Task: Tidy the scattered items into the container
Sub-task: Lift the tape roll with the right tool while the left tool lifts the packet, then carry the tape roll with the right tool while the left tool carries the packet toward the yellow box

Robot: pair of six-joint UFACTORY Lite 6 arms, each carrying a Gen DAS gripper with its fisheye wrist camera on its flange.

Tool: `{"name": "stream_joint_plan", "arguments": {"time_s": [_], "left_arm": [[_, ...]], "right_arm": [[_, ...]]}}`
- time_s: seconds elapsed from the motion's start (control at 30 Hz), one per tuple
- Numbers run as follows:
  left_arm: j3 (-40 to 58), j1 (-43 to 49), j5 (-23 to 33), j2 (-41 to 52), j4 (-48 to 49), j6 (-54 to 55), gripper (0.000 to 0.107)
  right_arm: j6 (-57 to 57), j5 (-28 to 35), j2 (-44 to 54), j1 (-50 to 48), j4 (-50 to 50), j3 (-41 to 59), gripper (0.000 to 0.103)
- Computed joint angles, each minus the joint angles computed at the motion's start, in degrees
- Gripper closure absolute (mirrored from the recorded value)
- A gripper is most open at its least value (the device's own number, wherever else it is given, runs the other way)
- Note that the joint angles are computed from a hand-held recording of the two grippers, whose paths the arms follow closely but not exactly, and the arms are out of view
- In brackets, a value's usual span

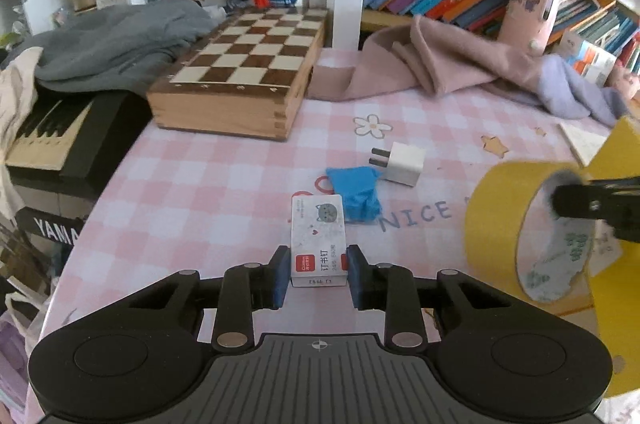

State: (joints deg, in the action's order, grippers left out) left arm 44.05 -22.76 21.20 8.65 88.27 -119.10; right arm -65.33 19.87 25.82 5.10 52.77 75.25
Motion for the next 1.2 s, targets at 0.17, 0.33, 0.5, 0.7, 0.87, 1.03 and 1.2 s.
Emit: {"name": "stream_joint_plan", "arguments": {"time_s": [0.17, 0.33, 0.5, 0.7, 0.87, 1.03, 1.2], "left_arm": [[-5.52, -2.82, 1.63, -8.86, -6.06, 4.46, 0.079], [-10.22, -6.76, 4.23, -18.11, -12.46, 9.55, 0.079], [-13.84, -12.0, 7.86, -26.94, -17.9, 13.29, 0.079], [-16.73, -19.81, 14.48, -35.55, -23.27, 15.9, 0.079], [-18.64, -28.3, 21.82, -42.14, -26.74, 16.1, 0.079], [-20.24, -39.88, 31.1, -48.36, -29.64, 13.5, 0.079], [-21.04, -56.98, 44.34, -52.43, -32.38, 6.22, 0.079]], "right_arm": [[-5.26, 0.45, -4.89, -0.32, 4.87, -5.47, 0.088], [-9.44, 0.4, -11.09, -0.97, 8.55, -11.89, 0.088], [-10.76, 0.61, -18.26, -1.84, 9.3, -19.09, 0.088], [-10.7, 0.49, -27.13, -2.17, 9.4, -27.26, 0.088], [-8.59, 1.6, -35.35, -2.84, 7.51, -33.5, 0.088], [-4.52, 3.67, -45.84, -3.8, 3.85, -40.53, 0.088], [2.1, 7.89, -58.57, -6.02, -1.9, -47.35, 0.088]]}}
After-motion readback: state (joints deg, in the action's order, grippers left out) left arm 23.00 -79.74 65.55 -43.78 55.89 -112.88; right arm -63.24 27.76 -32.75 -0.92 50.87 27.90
